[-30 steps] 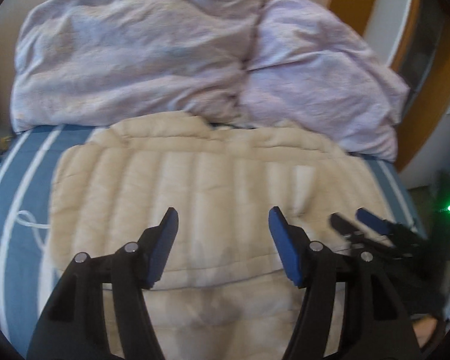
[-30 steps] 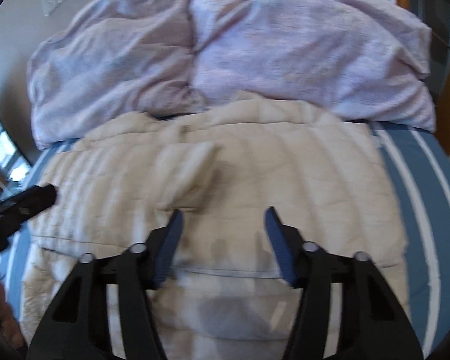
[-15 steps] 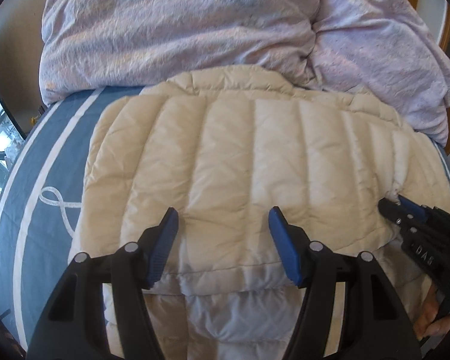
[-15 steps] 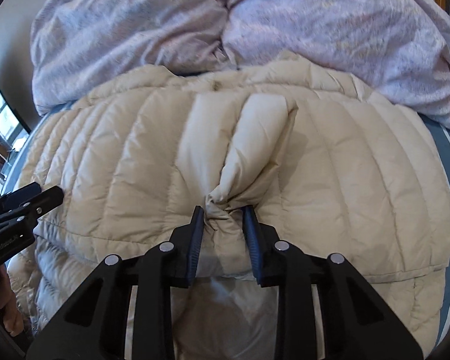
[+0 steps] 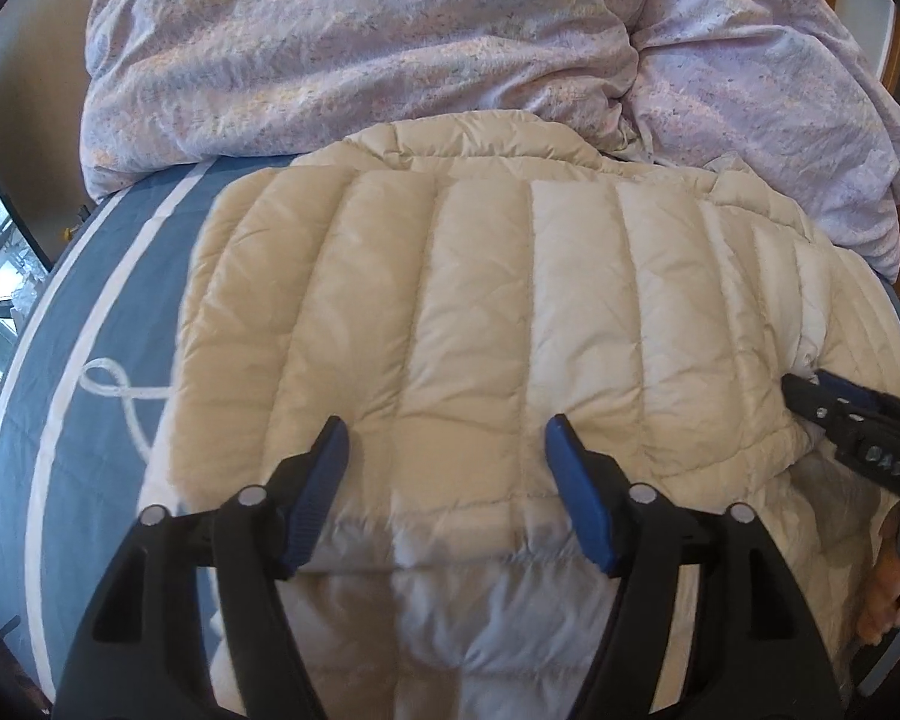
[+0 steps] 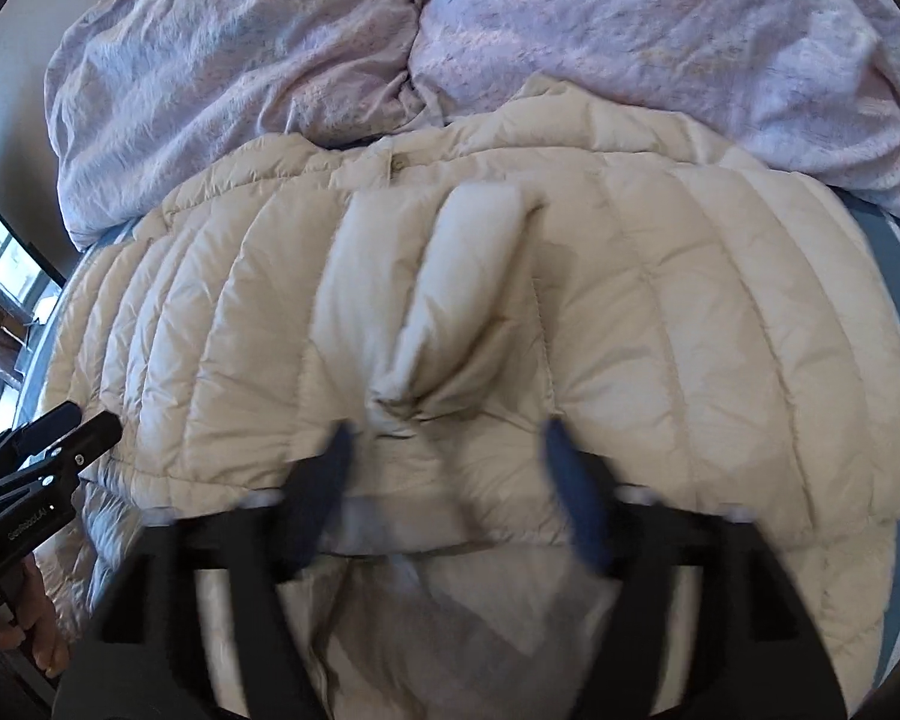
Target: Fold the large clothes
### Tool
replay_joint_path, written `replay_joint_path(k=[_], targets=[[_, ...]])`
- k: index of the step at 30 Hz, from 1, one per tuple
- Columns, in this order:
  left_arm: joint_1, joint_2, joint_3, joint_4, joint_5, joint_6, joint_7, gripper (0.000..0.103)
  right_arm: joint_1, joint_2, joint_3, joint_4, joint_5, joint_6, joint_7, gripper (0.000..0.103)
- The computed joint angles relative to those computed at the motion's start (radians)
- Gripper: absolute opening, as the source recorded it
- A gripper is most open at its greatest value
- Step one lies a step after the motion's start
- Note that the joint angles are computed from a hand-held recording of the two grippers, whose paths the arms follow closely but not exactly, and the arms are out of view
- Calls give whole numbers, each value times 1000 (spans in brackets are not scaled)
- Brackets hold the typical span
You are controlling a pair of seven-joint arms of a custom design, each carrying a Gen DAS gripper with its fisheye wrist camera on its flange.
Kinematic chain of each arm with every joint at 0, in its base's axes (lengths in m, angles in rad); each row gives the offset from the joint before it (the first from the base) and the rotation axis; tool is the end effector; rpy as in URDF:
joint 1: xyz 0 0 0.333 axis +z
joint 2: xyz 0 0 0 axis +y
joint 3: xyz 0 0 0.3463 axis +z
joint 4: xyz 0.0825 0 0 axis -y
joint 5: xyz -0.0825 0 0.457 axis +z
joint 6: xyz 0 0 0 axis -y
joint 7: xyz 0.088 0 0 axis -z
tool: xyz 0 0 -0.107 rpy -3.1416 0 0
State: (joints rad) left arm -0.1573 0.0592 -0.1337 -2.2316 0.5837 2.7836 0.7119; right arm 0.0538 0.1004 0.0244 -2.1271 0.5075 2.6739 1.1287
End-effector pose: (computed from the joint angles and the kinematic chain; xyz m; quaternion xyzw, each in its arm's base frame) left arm 0.5908 -0.2023 0.3768 -0.7017 0.6534 -0.1962 0.2054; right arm 0.6515 0.0360 0.3941 -0.7194 0.6409 -0.0848 0.2541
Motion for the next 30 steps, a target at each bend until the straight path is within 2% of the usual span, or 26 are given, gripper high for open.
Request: replay_joint_path(k=[2,6,11,14,17,19,24,26,30], targets=[[5,-38,0,-40,5,3,1,74,0,-35,-10,-35,-29,21,13,82],[37,-127,-20,-134,4,6,6,78,-10,-110,-45,-91,-34,-29,5,82],[87,-272,-51,-291,-74,27,68,81,-22,-211,-100,-196,-133,-26,30,83],[99,-364,-51,-392,-146,39,124,81,-37,-280,-150,-259,-150,-55,18,83],[80,-454,-25,-493,-254,59,197,81,-62,-344,-195,-315,-173,-83,14,83],[45,-514,10,-557,-340,73,259,81,-85,-380,-219,-347,-199,-104,21,83],[26,-610,2,-645,-446,74,321,81,-123,-431,-264,-397,-236,-182,18,83],[9,-643,-4,-674,-486,74,346,78,-127,-442,-286,-407,-217,-221,0,83],[-42,-692,7,-716,-576,60,406,66,-136,-467,-313,-426,-166,-283,-48,78]])
